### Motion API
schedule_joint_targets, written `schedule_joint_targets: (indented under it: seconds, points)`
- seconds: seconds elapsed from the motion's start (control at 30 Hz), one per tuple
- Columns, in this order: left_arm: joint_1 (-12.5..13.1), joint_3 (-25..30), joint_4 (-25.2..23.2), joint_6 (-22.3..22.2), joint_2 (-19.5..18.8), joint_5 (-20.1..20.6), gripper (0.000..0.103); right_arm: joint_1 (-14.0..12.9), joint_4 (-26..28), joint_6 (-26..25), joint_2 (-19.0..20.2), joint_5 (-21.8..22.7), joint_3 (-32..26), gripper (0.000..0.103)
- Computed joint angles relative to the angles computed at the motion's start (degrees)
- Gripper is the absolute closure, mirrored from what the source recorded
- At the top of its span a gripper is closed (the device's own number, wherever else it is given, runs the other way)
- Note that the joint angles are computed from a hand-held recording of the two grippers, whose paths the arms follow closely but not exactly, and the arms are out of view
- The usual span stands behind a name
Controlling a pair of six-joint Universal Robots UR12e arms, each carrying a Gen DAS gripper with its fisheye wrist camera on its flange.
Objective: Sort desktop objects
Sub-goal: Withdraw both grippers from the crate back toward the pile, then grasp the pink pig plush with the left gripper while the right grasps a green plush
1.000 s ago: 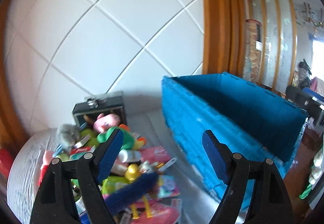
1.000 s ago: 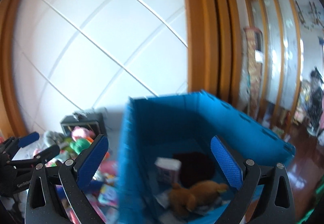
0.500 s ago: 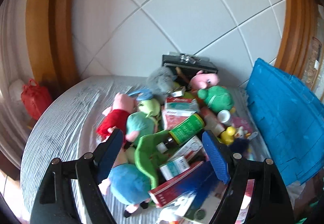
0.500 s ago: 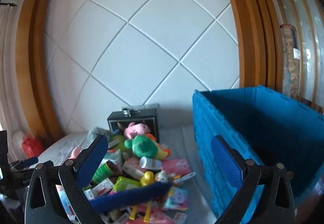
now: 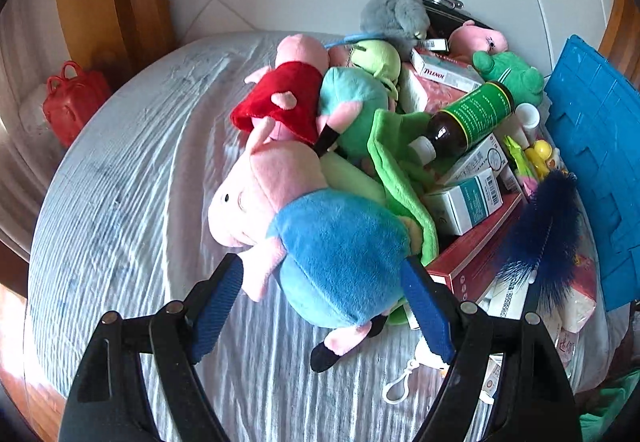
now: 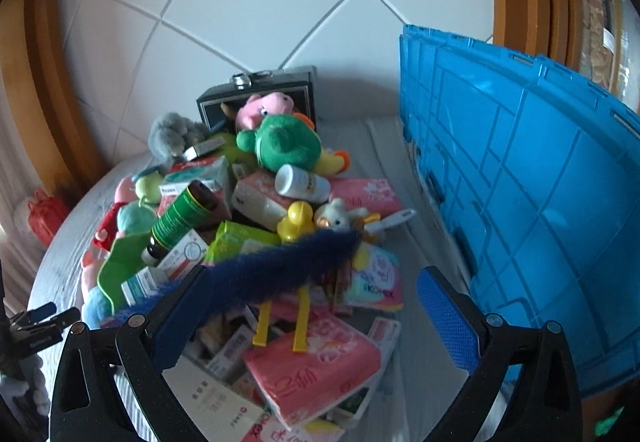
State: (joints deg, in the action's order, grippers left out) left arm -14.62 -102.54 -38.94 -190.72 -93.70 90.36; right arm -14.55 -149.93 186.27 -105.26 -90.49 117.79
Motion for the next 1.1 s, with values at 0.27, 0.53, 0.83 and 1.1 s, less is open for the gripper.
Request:
schedule_joint_targets:
  seconds: [0.27,0.53,0.83,1.1]
  points:
    - [-0.62,0.63,-5.15,0.12,-2.09,-1.27,0.023,-0.55,4.17,-1.45,0.5,1.52,-0.3,0.0]
    - [-0.2,0.08,-2.99,0.04,-1.04,-0.01,0.023,0.72,5.59,-4.38,2.38,3.55,-2.04,0.0]
    - [5.14,-1.13,-3.26,-3.04,0.58,1.44,0.023,7.79,8.09,-6.03,8.65,7.07,-7.92,0.018]
    - [5.81,0.08,-5.5,-2.11,-0.63,-3.84,0.023,15.32,12.64,-6.69,17.54,9.43,-15.88,0.04]
